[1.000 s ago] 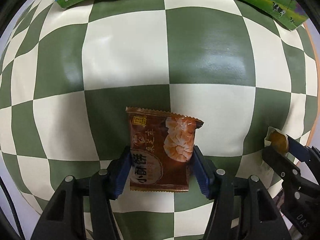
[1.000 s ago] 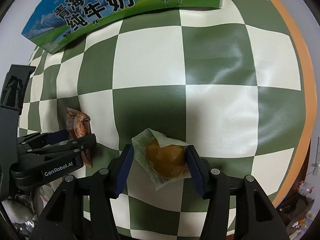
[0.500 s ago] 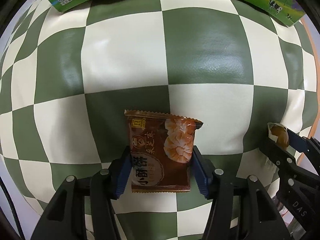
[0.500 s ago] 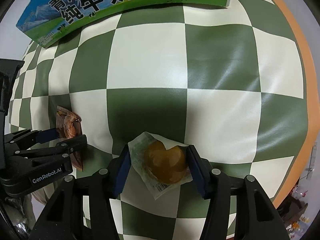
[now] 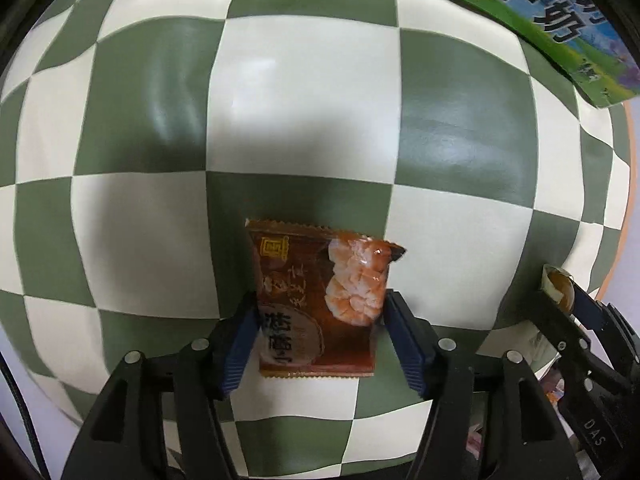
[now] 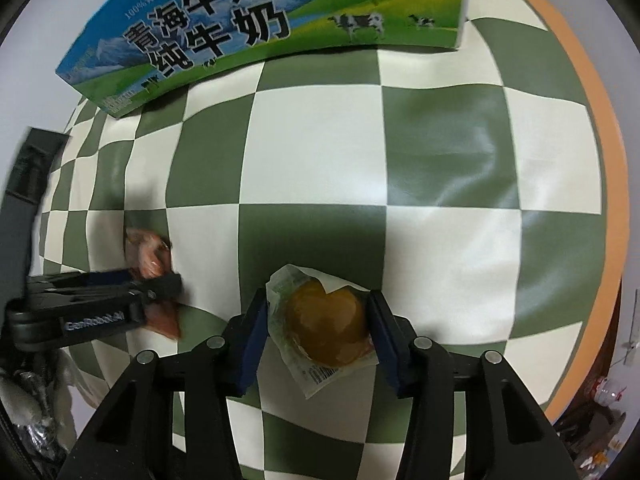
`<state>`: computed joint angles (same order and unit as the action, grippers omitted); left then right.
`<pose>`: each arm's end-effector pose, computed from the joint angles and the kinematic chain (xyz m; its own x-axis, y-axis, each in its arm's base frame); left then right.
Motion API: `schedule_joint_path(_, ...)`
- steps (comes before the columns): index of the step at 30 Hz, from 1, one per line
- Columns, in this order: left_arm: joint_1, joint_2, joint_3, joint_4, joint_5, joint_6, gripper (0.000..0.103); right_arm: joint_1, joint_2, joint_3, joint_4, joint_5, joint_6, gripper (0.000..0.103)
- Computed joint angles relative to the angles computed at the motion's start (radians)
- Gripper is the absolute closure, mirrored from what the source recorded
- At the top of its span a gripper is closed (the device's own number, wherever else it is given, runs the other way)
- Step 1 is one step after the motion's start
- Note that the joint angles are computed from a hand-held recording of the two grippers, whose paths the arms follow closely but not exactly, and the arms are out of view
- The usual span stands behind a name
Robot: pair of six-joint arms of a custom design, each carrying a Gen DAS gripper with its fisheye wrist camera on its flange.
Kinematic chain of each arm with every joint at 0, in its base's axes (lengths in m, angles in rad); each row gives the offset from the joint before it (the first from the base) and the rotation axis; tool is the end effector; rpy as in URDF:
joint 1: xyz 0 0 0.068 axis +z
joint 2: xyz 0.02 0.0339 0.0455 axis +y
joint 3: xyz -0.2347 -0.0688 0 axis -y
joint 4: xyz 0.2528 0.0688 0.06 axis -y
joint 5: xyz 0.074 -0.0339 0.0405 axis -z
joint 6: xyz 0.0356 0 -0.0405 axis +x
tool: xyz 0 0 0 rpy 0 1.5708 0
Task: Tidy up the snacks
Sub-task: 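Carry the brown packet and egg into the box and open both grippers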
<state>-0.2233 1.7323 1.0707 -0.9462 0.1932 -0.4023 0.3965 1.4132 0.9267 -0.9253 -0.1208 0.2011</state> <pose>0.2813 -0.0709 0.1283 -0.9791 -0.1717 0.1092 -0.1879 0.9687 -0.1621 0.2308 0.1013 0.1722 -0.9725 -0.1922 -0.1314 -0.2110 0.9662 0.1482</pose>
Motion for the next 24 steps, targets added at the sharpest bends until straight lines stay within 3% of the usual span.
schedule_joint_path(5,-0.038,-0.025,-0.001,-0.002,-0.034,-0.04,0.049,0.026,0.038,-0.006,0.031,0.032,0.0,0.044)
schedule_joint_path(10,-0.049,-0.064,0.029,-0.044,-0.037,-0.053,0.049,0.063,0.017,-0.014,0.044,0.065,0.015,0.052)
schedule_joint_path(14,-0.03,-0.155,0.065,-0.099,-0.036,-0.011,0.05,0.039,-0.036,0.007,0.003,0.024,0.014,0.055)
schedule_joint_path(18,-0.014,-0.173,0.254,-0.2,-0.025,0.018,0.05,0.003,-0.073,0.098,-0.059,-0.035,0.004,0.055)
schedule_joint_path(24,0.017,-0.043,0.64,-0.325,0.013,0.069,0.049,-0.05,-0.009,0.422,-0.18,-0.134,-0.039,0.055)
